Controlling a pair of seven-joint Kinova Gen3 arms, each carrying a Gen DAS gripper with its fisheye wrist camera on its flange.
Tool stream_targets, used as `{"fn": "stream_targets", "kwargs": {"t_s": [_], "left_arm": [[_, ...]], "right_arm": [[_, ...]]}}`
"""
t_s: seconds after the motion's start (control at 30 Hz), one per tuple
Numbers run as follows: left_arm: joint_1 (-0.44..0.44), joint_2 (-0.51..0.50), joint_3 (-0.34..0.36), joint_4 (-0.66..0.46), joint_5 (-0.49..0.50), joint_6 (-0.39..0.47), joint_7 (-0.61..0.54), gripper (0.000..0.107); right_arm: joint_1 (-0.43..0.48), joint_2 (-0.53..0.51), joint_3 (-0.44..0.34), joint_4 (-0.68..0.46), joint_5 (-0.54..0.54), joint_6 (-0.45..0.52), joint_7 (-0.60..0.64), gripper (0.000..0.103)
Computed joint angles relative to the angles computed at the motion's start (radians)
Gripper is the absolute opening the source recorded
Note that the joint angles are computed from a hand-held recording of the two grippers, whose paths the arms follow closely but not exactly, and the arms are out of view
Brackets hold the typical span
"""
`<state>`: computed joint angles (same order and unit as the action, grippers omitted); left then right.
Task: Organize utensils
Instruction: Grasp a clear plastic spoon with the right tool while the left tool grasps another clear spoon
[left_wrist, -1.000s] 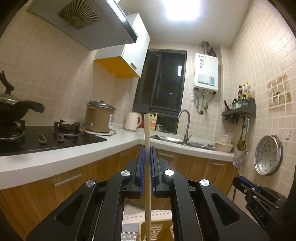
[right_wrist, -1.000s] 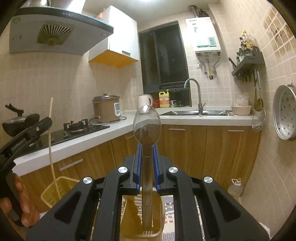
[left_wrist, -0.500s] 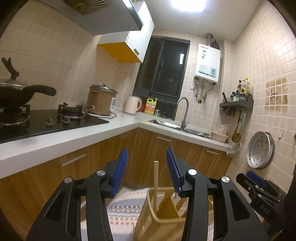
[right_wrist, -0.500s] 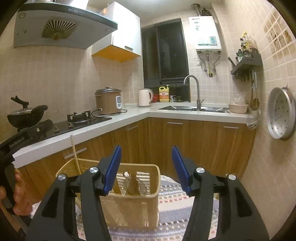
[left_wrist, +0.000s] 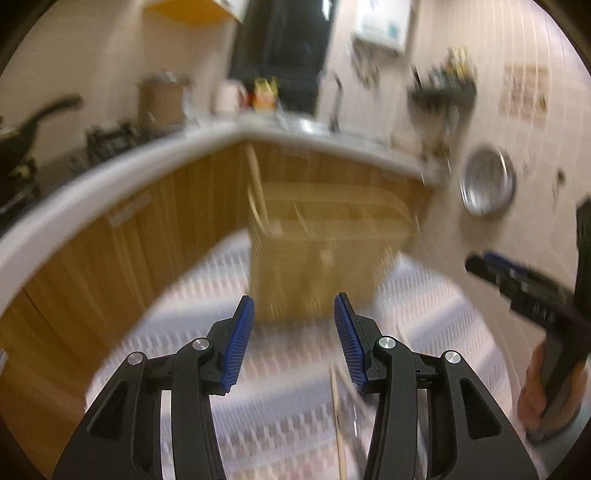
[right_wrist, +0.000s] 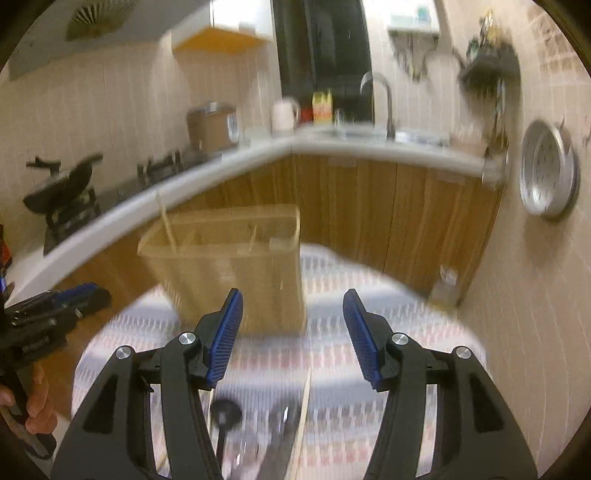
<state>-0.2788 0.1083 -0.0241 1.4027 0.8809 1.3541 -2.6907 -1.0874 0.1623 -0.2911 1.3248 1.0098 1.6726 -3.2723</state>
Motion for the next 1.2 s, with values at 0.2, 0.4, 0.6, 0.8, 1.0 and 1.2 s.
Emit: {"fn": "stream_targets", "kwargs": {"t_s": [0.2, 0.4, 0.6, 0.8, 1.0, 1.2], "left_arm": [[-0.06, 0.098, 0.123, -0.099, -0.206, 0.233, 0.047, 0.042], [0.039, 0.115, 0.052, -0.072, -0.26, 0.249, 0.066, 0.042], [0.081, 0.127, 0.063, -0.048, -0.303, 0.212, 0.136, 0.042], [0.111, 0.151, 0.079, -0.056, -0.337, 0.195, 0.192, 0.042], [0.134, 0.167, 0.09, -0.055, -0.351, 0.168, 0.236, 0.03], [0.153, 0.16, 0.097, -0.032, -0.363, 0.119, 0.247, 0.006]], "right_arm": [[0.165, -0.027, -0.131, 0.023, -0.244, -0.114, -0.002, 0.052], [0.152, -0.081, -0.023, 0.093, -0.433, -0.292, -0.003, 0.046], [0.254, -0.109, -0.019, 0.168, -0.614, -0.493, 0.073, 0.042], [0.284, -0.057, -0.015, 0.164, -0.717, -0.564, 0.171, 0.036], [0.254, -0.002, 0.012, 0.116, -0.733, -0.537, 0.198, 0.03], [0.212, 0.051, 0.041, 0.051, -0.718, -0.469, 0.211, 0.022]]}}
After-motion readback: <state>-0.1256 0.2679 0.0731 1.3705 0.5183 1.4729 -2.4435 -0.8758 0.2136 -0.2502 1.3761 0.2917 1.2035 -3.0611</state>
